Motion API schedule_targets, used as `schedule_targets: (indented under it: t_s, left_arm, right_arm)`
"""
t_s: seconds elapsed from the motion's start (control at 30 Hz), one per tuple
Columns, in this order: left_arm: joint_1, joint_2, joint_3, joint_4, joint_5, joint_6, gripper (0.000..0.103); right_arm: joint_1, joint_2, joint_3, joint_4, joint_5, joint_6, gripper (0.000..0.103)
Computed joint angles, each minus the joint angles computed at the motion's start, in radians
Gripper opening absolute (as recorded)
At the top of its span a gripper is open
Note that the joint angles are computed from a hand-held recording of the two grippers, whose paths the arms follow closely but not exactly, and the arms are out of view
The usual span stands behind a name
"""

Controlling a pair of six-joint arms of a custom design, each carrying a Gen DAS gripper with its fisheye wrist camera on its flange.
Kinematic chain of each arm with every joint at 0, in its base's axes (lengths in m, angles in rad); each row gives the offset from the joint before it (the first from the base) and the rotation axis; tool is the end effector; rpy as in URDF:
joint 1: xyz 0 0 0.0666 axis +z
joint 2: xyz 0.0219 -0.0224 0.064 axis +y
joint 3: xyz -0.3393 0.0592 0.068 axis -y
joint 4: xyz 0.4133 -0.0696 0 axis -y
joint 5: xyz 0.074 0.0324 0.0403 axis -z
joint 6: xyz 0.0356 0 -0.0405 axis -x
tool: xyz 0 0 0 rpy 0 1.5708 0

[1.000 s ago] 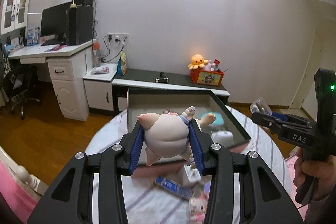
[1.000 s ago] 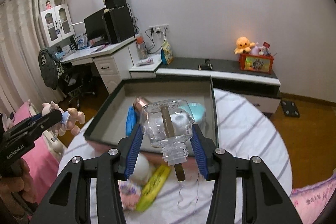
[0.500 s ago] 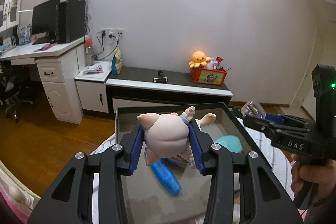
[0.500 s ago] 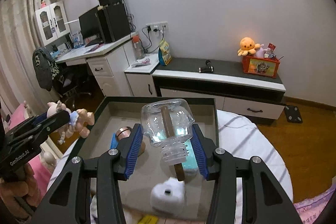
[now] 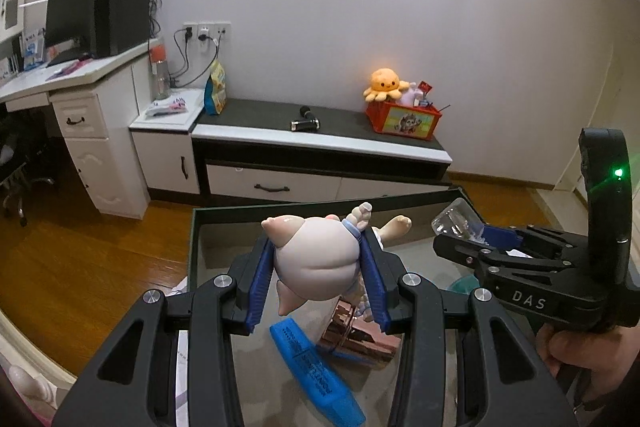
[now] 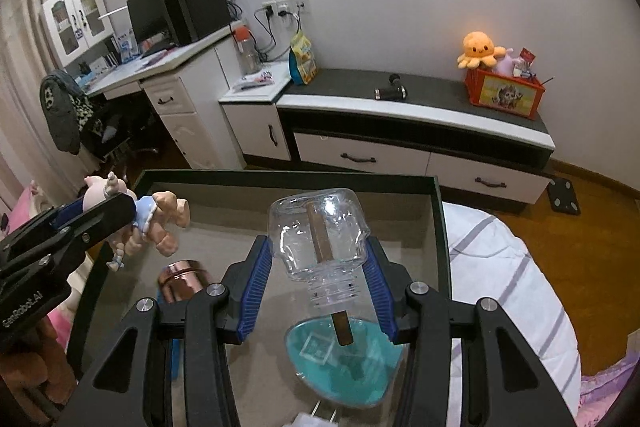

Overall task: Organize rigid objects
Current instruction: 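Carry both items over the box and open both tools to drop them, then withdraw both tools from the box back over the table items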

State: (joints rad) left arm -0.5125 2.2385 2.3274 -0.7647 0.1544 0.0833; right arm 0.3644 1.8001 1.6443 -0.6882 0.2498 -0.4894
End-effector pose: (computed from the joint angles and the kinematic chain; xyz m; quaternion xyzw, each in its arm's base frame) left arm 0.6787 -0.3886 0.3232 0.2240 0.8711 -0.1931 0.3920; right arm 0.6064 0.2214 0.3002 0.1021 0.9228 0.0400 0.3692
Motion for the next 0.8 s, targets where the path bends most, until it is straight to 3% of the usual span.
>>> schedule_targets:
  t_s: [0.17,0.27,0.33,0.4,0.47,0.67,0.73,0.8]
  left_arm:
    - [-0.001,0.061,0.093,-0.071,0.000,-0.004,0.042]
    - [-0.003,0.071,0.112,-0.092,-0.010,-0.004,0.043]
    - [-0.005,0.060,0.095,-0.088,-0.027,-0.005,0.050]
    - [-0.003,0.024,0.039,-0.058,-0.035,-0.004,0.064]
    - [-0.002,-0.025,-0.034,-0.013,-0.044,0.003,0.074]
    - [0.000,-0.167,-0.231,0.091,-0.065,0.020,0.090]
    - [-0.001,-0.214,-0.291,0.119,-0.081,0.020,0.100]
    - [-0.007,-0.272,-0.369,0.154,-0.100,0.017,0.102]
  right_arm:
    - [-0.014,0.038,0.050,-0.039,-0.028,-0.002,0.048]
    - [-0.012,0.044,0.065,-0.049,0.000,0.008,0.048]
    - [-0.015,0.046,0.069,-0.059,-0.005,0.002,0.049]
    - [-0.014,0.045,0.068,-0.066,0.002,-0.001,0.053]
    - [-0.013,0.028,0.046,-0.046,0.002,-0.015,0.081]
    - [0.006,-0.046,-0.031,-0.017,0.045,-0.051,0.090]
    - [0.017,-0.083,-0.067,-0.013,0.070,-0.074,0.091]
    - [0.032,-0.127,-0.113,0.005,0.087,-0.093,0.092]
